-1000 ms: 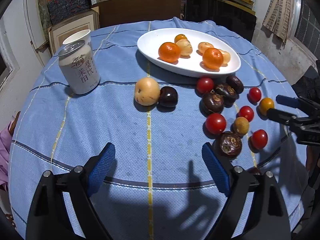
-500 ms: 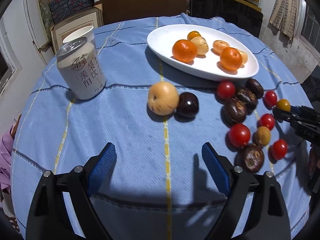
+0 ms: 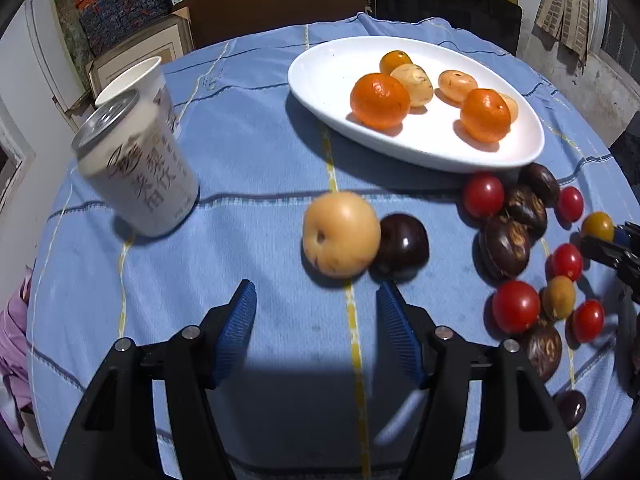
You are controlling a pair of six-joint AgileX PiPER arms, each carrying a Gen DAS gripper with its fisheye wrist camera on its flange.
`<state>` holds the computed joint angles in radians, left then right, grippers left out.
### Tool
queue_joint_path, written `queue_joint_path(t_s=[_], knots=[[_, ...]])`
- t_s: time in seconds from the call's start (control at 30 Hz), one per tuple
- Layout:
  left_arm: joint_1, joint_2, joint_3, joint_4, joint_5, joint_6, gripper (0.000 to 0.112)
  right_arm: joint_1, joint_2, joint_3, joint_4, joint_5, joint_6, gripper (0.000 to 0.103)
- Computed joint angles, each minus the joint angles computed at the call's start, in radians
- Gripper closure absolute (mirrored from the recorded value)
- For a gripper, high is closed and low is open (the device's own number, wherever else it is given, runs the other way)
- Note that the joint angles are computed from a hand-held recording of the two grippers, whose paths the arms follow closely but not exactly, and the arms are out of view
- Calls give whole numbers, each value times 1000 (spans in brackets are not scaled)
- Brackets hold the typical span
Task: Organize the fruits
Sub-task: 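Grasp the speckled pear with the left gripper while the right gripper grasps the yellow tomato, then carry the pear and yellow tomato onto the white plate and open both grippers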
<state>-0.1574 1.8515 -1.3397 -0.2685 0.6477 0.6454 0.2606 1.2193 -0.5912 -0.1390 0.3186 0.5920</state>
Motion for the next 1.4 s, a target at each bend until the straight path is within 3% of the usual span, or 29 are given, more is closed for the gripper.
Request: queue_joint_path(t_s=[0.5, 0.7, 0.97, 1.2, 1.4], knots=[[-18, 118, -170, -42, 40, 15, 50, -14, 5, 3, 97, -8, -113, 65], [-14, 139, -206, -116, 73, 76, 72, -13, -4, 8, 86, -15, -100, 65], [-14, 163, -243, -134, 90, 9, 72, 0, -10, 10, 53, -18, -67, 65], [-56, 131, -196, -62, 8, -65, 73, -1, -23, 14, 13, -21, -22, 65], [-50, 85, -153, -45, 26, -76, 73, 2, -40, 23, -57, -30, 62, 65]])
